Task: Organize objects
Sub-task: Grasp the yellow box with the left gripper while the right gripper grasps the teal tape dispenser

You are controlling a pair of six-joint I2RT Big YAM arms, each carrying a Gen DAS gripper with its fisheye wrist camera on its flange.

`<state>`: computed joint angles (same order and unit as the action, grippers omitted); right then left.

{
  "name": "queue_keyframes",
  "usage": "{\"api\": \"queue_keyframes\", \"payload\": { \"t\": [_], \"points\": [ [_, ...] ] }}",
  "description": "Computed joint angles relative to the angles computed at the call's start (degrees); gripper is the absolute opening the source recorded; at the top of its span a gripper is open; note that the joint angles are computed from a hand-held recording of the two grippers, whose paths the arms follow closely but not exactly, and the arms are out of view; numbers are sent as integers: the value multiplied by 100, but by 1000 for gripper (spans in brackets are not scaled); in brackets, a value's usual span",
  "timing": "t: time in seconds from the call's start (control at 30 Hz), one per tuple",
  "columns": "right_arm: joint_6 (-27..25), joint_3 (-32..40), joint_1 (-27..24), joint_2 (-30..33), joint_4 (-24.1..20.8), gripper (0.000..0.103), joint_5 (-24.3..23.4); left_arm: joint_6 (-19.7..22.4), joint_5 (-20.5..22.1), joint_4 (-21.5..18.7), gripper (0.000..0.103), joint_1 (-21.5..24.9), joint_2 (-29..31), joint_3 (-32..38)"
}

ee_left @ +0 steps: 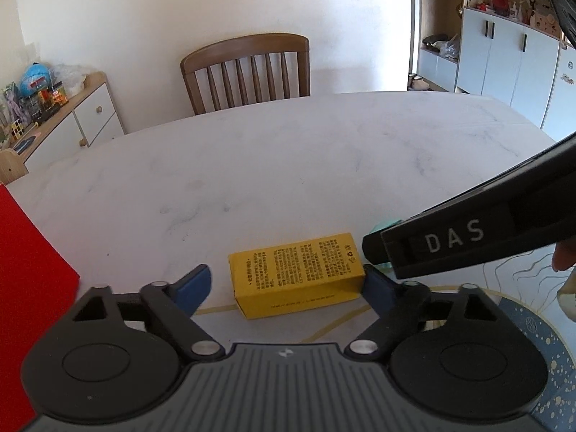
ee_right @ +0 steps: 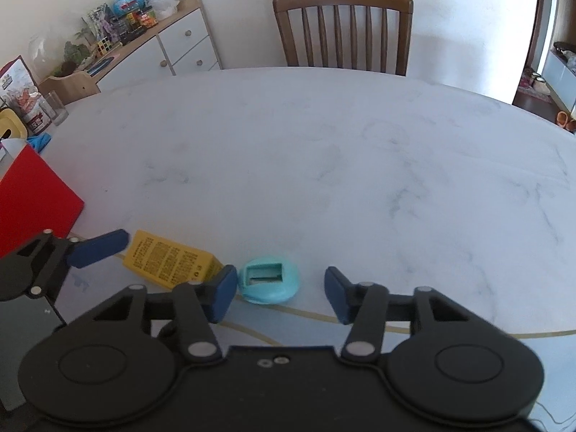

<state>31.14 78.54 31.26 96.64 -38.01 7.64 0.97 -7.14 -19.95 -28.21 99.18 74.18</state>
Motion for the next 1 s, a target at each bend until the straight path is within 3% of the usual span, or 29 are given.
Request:
{"api": "queue_keyframes", "payload": {
  "t": [0.1,0.47,1.0],
  "points": [
    [-9,50,14,41,-28,40,-43,-45,80,-33,74,4,-21,-9],
    [130,38,112,-67,-118,37,268,-103,223,-292,72,89,-107,52],
    [56,103,600,-826,-595,37,749,-248,738,-810,72,299,-1051,-143]
  ]
}}
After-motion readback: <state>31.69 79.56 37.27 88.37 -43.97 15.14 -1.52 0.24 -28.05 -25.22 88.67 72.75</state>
